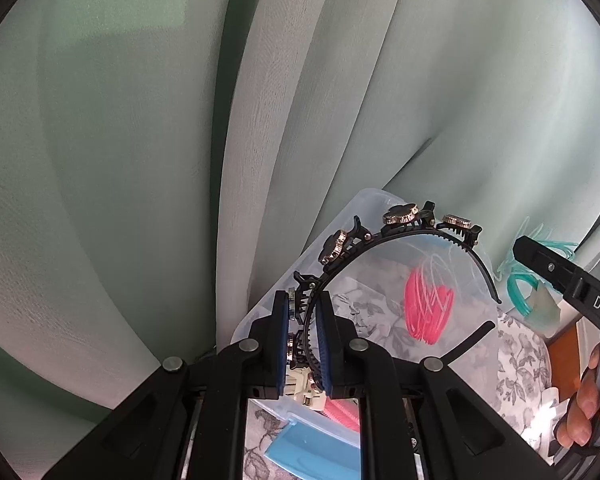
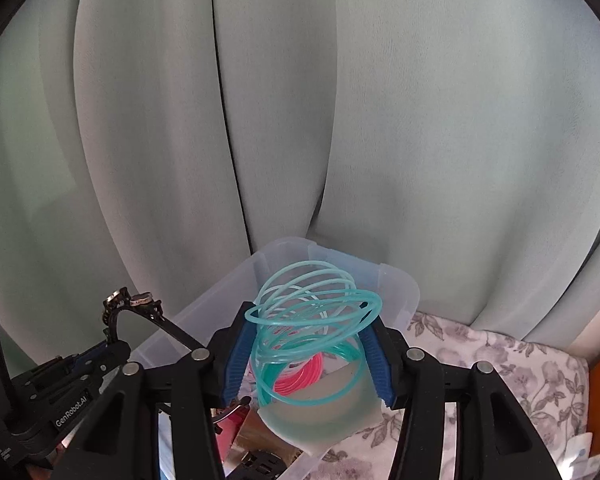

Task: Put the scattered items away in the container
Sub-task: 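Lift headband and teal coil over the clear box and release both inside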

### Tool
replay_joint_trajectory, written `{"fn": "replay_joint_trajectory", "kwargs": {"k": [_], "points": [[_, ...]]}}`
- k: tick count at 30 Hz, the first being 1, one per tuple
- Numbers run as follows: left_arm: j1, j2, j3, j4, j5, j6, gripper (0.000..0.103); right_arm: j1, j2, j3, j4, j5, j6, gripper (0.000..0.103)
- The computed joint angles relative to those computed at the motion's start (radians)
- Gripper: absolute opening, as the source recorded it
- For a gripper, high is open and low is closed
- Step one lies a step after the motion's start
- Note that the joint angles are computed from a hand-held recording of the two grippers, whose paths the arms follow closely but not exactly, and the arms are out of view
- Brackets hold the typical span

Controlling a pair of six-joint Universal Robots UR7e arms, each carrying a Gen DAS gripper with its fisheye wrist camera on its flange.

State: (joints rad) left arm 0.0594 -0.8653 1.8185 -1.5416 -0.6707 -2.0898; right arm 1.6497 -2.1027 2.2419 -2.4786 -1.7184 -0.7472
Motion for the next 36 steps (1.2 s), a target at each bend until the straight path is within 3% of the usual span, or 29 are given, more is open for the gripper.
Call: {"fn": "replay_joint_trajectory", "kwargs": {"k": [3, 7, 10, 15, 17, 19, 21, 36], "points": [[0.009, 0.0, 0.017, -0.053, -0.002, 0.027, 0.019, -0.004, 0.015, 0.006, -0.012, -0.022, 0.014, 0.06], [0.013, 0.008, 0.027, -0.109, 0.001, 0.061, 0.041, -0.059, -0.024, 0.017, 0.018, -0.013, -0.009, 0.061], [0.013, 0.009, 0.037, -0.152, 0.007, 0.083, 0.055, -0.056, -0.055, 0.029, 0.037, -0.01, -0.017, 0.061], [-0.009, -0.014, 0.073, -0.177, -0.017, 0.088, 0.061, -0.071, -0.009, 0.06, -0.042, 0.001, -0.045, 0.063], [0.041, 0.0, 0.041, -0.207, 0.021, 0.145, 0.061, -0.074, -0.011, 0.065, -0.046, 0.004, -0.044, 0.063], [0.001, 0.036, 0.013, -0.179, -0.013, 0.106, 0.063, -0.075, -0.023, 0.066, -0.036, 0.001, -0.043, 0.063], [0.008, 0.038, 0.033, -0.207, -0.009, 0.114, 0.066, -0.095, -0.021, 0.074, -0.05, 0.01, -0.053, 0.064], [-0.087, 0.032, -0.043, -0.089, -0.048, 0.125, 0.068, -0.2, -0.227, 0.071, 0.129, 0.104, -0.065, 0.066]]}}
